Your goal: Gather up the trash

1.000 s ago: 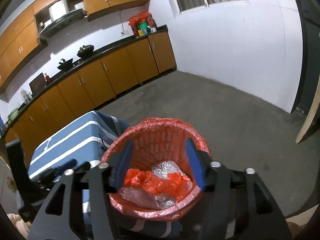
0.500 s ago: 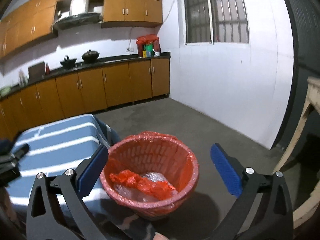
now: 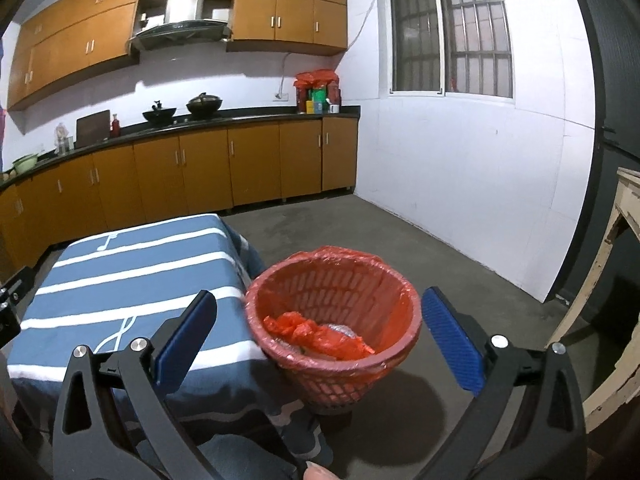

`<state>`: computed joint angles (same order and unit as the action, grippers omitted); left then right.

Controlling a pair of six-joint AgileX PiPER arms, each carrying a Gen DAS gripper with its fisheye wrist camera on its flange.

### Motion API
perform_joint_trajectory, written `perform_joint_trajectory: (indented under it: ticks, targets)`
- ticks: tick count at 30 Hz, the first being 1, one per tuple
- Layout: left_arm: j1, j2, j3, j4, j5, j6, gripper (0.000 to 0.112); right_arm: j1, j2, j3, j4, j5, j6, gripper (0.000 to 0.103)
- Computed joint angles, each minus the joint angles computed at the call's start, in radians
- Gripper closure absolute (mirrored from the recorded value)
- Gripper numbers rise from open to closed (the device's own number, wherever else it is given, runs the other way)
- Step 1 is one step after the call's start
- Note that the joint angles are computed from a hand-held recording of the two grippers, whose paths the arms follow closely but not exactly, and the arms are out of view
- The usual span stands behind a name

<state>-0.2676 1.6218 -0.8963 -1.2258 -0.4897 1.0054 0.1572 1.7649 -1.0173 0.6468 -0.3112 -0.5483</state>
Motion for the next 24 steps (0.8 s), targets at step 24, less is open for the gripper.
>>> perform_joint_trajectory:
  ticks: [24]
  targets:
    - [-0.078, -0.111, 0.193, -0.038, -0.088, -0.039, 0.013, 0.097, -0.088, 0.181, 0.065, -0.150, -0.040, 0.002]
